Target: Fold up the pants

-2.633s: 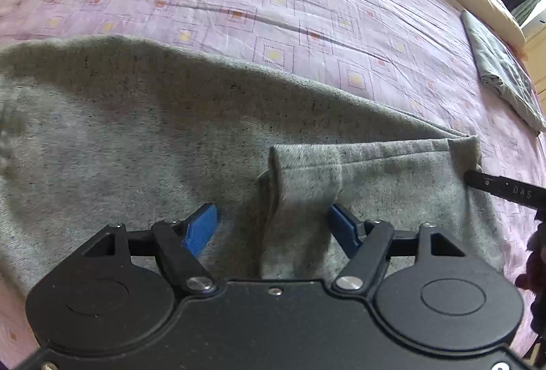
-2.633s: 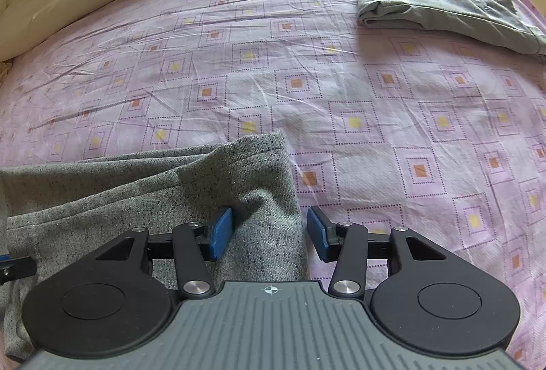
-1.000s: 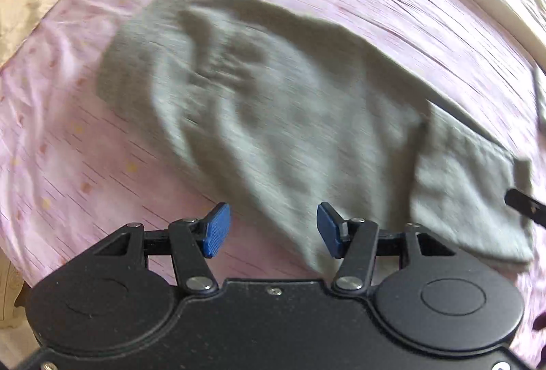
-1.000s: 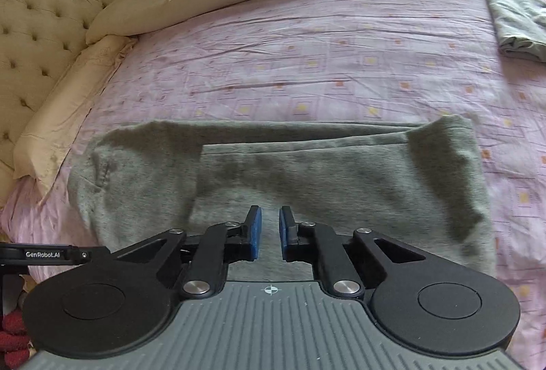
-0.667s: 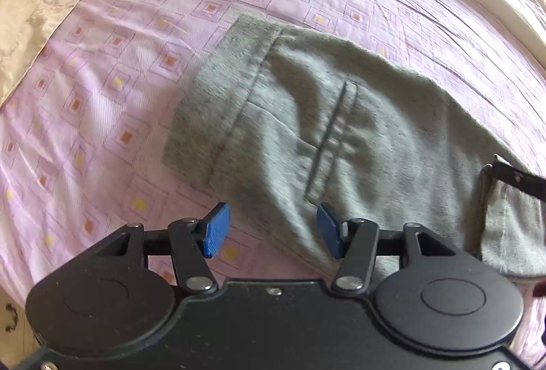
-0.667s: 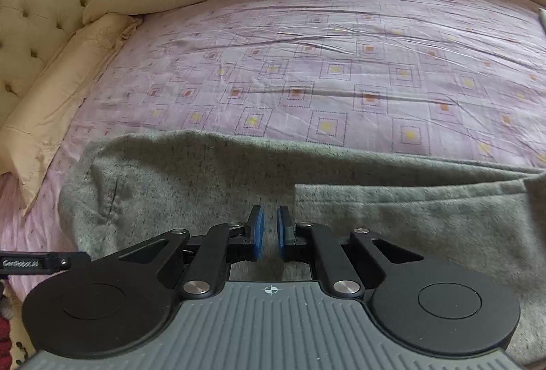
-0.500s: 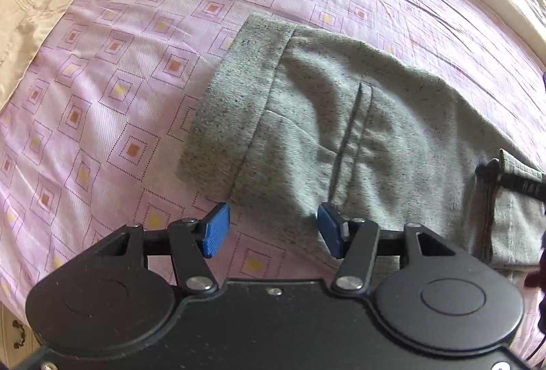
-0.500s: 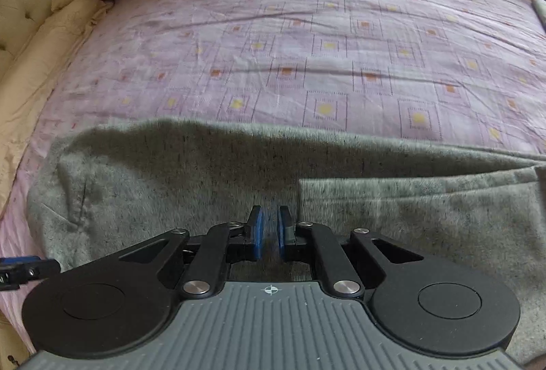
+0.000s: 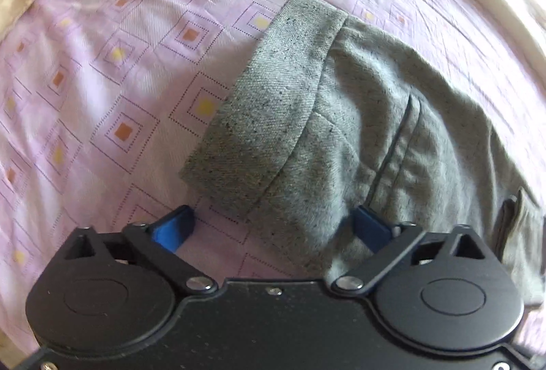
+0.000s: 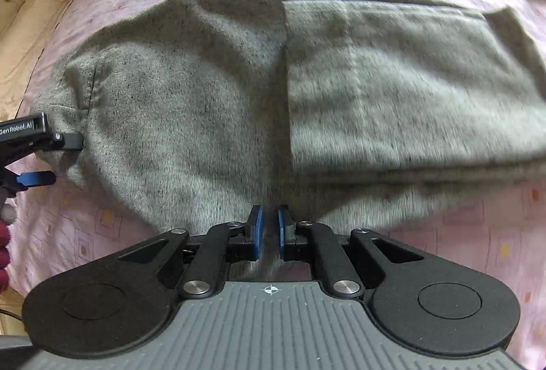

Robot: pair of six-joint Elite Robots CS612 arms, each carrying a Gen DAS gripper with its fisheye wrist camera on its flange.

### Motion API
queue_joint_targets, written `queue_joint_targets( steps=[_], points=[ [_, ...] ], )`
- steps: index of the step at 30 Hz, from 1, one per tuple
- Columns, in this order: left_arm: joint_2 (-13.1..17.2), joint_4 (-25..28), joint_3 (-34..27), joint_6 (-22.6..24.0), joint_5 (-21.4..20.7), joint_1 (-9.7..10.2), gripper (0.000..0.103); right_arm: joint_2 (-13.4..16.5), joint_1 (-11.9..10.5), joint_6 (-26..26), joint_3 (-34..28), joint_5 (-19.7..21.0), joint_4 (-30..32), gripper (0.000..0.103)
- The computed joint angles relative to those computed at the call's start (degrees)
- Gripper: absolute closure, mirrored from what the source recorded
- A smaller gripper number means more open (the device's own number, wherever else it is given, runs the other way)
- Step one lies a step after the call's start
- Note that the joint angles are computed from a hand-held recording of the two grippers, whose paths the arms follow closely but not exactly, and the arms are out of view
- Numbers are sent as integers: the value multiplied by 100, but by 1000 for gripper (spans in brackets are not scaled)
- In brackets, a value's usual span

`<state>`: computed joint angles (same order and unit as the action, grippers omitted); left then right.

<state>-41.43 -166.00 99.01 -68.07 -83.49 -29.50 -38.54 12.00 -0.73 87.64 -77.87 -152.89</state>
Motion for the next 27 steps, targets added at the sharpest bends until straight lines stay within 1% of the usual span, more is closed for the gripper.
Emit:
queue_joint_targets(
  steps=[5, 7, 8, 10, 11, 12, 13, 14, 15, 17, 20, 24, 27],
  points=[
    [45, 710, -288, -183, 246, -65, 0, -112, 6, -28, 166, -23, 168, 94],
    [71, 953, -398, -344, 343, -89, 0, -132, 17, -110, 216, -47, 149, 94],
    [77, 972, -417, -403, 359, -90, 0, -130, 29, -148, 223, -68, 121, 94],
    [70, 782, -358, -639, 391, -78, 1, -129, 36, -176, 212, -84, 138, 94],
    [55, 624, -295, -884, 458, -77, 6, -129, 34, -191, 207, -79, 150, 94],
    [33, 571, -257, -1061, 571, -85, 20, -126, 35, -228, 202, -72, 154, 94],
    [14, 395, -199, -1088, 650, -81, 29, -130, 31, -271, 210, -61, 143, 94],
    [7, 212, -161, -1012, 638, -59, 41, -106, 56, -274, 200, -48, 107, 94],
    [-5, 75, -131, -951, 603, -41, 48, -111, 47, -295, 222, -19, 73, 94],
    [-42, -185, -58, -889, 585, -30, 54, -124, 21, -310, 277, 61, -2, 94],
    [-197, -243, 6, -643, 906, -142, 57, -135, -45, -422, 335, 238, -53, 94],
    [-443, 51, -117, 22, 1620, -437, 60, -161, -187, -748, 381, 582, 5, 94],
    [-607, 332, -318, 512, 2168, -690, 60, -268, -355, -1010, 502, 1021, -36, 93]
  ],
)
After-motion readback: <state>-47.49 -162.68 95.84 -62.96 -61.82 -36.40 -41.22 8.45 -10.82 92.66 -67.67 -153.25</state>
